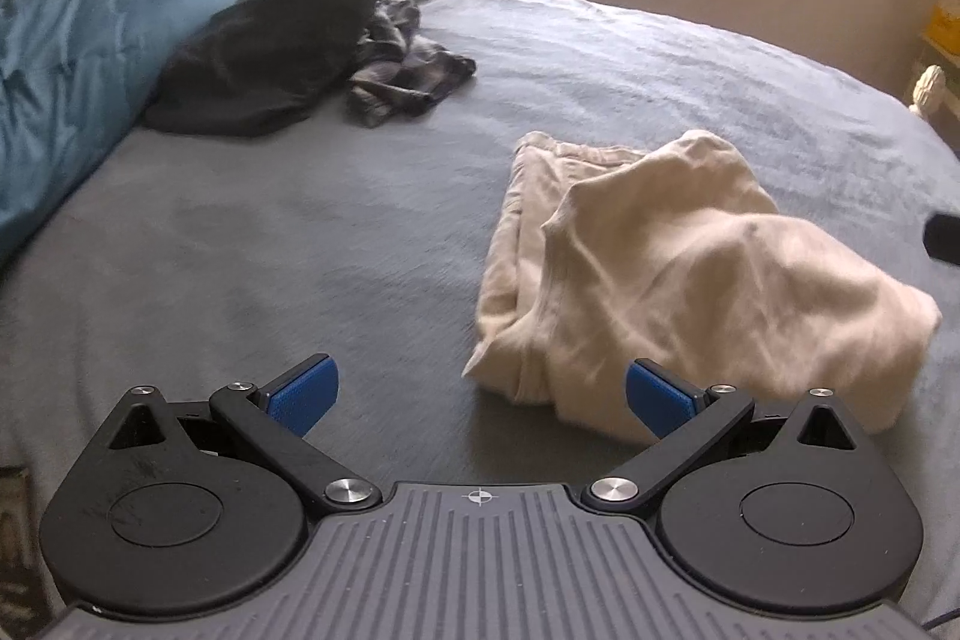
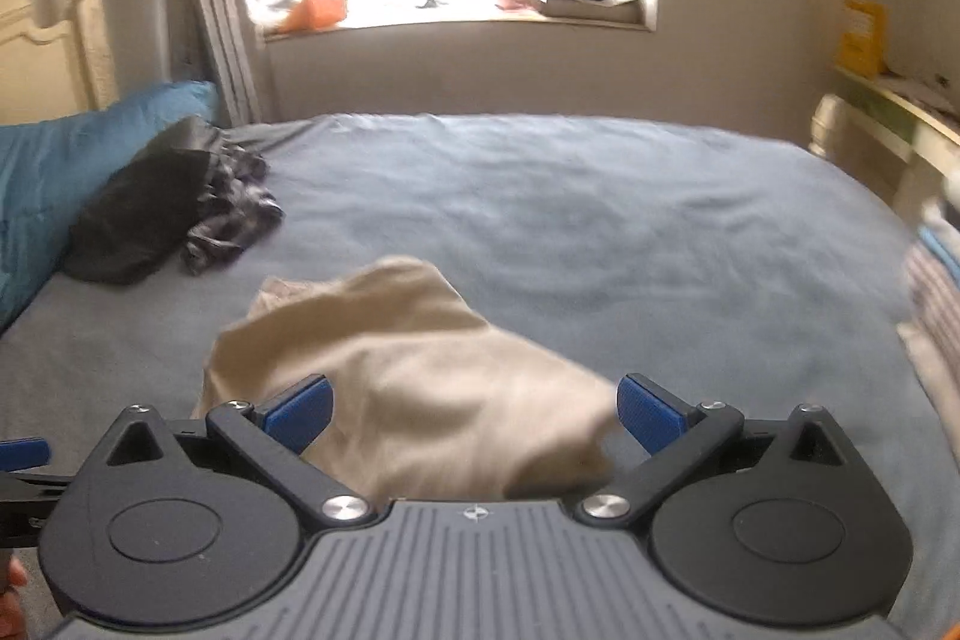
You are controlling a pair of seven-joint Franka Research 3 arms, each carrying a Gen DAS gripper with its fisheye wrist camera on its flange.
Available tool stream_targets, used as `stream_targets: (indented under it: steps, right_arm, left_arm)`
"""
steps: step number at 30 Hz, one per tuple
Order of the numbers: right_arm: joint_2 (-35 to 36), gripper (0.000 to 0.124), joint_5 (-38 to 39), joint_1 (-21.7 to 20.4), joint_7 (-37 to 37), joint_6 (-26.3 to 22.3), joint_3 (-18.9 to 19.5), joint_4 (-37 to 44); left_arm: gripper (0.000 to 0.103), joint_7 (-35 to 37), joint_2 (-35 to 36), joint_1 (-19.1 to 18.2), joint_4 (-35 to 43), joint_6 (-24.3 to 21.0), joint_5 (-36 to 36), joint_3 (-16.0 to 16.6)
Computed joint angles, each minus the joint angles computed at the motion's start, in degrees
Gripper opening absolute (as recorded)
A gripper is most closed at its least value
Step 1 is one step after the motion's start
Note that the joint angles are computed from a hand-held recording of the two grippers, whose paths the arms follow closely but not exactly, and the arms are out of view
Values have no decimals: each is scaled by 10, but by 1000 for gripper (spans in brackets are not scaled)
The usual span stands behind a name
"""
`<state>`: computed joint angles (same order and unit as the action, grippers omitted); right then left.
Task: Fold clothes
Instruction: 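Grasp the beige trousers' waistband with the left and right grippers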
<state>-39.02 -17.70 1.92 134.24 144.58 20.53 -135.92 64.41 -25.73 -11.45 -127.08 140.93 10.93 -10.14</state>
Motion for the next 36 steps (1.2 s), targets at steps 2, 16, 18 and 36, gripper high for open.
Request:
stream_targets:
  steps: [2,16,18,36]
  right_arm:
    - [27,103,0,0,-10,44,-12,2]
    - [295,103,136,72,-141,25,-129,239]
    - [344,103,175,80,-153,-24,-151,296]
    - [341,20,351,82,-284,-305,-197,342]
  left_arm:
    - [103,-3,14,2,3,18,0,2]
    - [78,101,133,-10,125,3,-141,36]
    - [66,117,158,-7,159,-34,-166,34]
    - [19,326,203,22,281,-304,-315,19]
